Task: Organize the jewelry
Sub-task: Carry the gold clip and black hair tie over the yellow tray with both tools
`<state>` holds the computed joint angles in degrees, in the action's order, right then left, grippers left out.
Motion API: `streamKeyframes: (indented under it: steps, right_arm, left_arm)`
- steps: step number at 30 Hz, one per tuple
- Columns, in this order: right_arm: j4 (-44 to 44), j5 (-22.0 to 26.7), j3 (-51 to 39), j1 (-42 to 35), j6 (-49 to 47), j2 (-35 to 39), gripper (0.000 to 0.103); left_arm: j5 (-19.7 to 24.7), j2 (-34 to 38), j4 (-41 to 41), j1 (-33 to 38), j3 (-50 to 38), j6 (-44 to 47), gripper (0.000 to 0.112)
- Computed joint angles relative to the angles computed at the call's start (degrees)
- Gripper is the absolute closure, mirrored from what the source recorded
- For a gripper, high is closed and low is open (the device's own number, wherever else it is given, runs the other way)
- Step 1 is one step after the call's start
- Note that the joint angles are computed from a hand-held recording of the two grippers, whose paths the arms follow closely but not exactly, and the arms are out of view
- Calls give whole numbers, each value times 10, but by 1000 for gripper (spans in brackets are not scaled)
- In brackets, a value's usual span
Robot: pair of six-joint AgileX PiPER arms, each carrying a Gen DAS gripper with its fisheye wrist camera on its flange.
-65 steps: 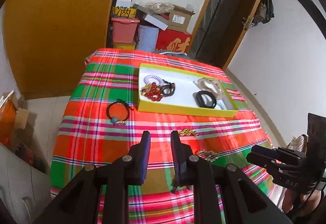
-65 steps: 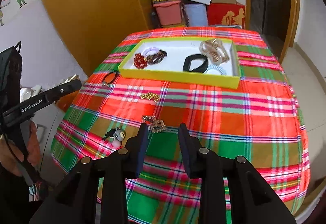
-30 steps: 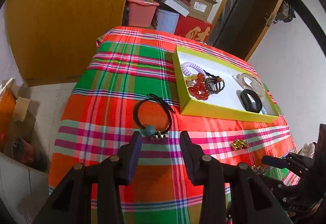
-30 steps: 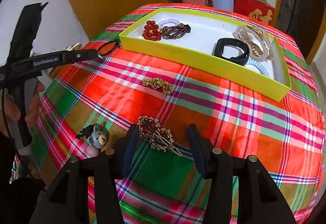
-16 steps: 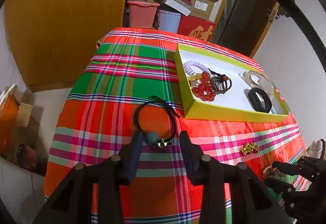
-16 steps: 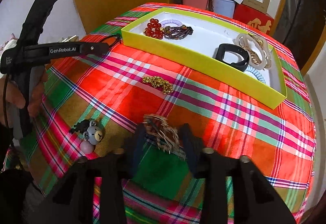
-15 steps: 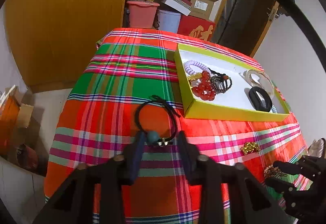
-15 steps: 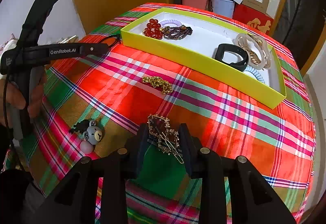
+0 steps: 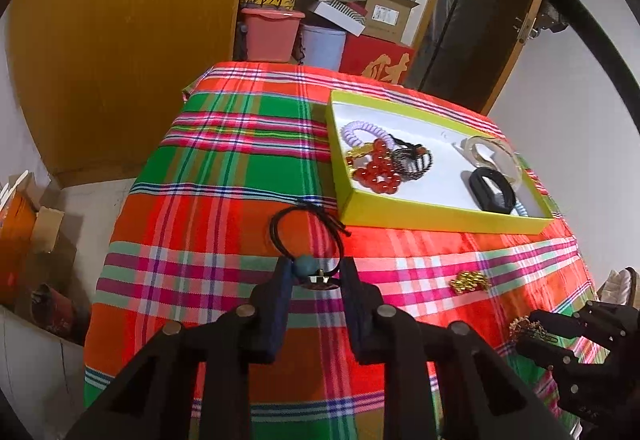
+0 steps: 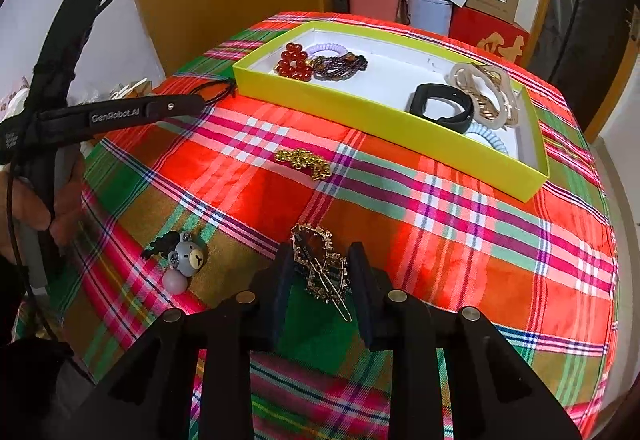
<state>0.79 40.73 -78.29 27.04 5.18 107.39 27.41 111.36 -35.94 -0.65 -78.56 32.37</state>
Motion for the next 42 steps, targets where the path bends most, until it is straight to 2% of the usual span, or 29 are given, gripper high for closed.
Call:
streamKeyframes:
  steps: [15,24,33,42]
  right_arm:
    - [14,-12,26,-24,26,-51,75]
    - [3,-9,18,-27,35,-72,75]
    - [-5,1,-9,-37,33,-70,75]
    - [3,6,-49,-61,16,-43,75]
  left_arm:
    - [20,-80,-89,-5,54,68,88]
    - [35,-109,-98,-16,47,72,88]
    - [43,-105,-80,-33,21,56,88]
    - [54,-64,-54,-47,-46,29,88]
